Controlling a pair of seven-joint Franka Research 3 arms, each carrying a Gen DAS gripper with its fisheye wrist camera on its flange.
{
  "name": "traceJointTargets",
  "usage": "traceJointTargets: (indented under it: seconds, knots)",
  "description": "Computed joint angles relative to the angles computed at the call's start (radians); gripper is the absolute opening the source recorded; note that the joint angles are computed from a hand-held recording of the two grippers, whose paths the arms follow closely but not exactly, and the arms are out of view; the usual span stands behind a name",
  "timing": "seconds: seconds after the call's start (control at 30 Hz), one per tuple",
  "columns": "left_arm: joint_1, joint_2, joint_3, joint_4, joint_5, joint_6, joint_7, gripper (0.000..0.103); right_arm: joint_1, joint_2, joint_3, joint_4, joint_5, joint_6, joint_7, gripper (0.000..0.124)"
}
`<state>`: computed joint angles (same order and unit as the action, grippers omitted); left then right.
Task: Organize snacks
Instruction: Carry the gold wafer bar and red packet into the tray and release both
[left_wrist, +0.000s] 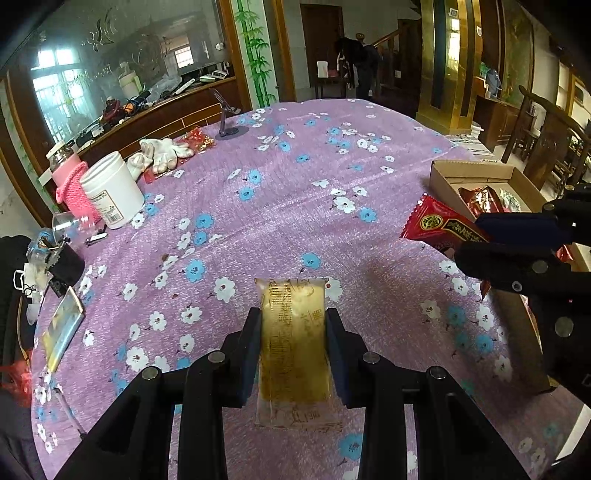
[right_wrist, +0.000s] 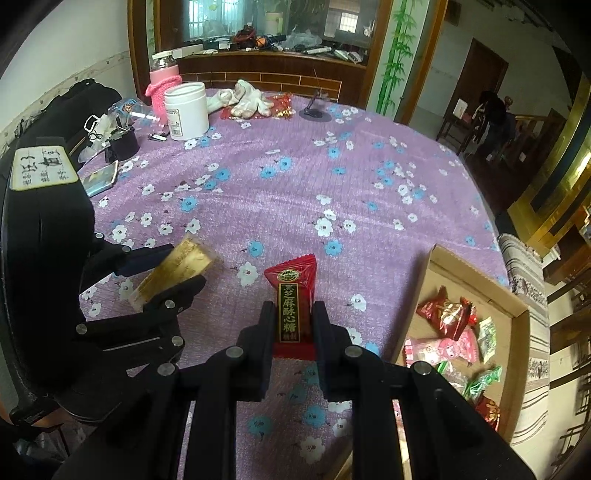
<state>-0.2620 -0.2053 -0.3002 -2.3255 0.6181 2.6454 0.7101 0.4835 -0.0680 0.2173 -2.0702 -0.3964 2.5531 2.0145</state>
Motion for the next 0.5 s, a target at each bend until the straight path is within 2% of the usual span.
traceJointTargets:
  seconds: [0.5]
  knots:
    - [0.008,-0.124,-0.008,-0.075,-0.016,-0.003,0.006,0.035,0.005,-0.049,0.039,-0.009,-0.097,-0.011,0.081,0.019]
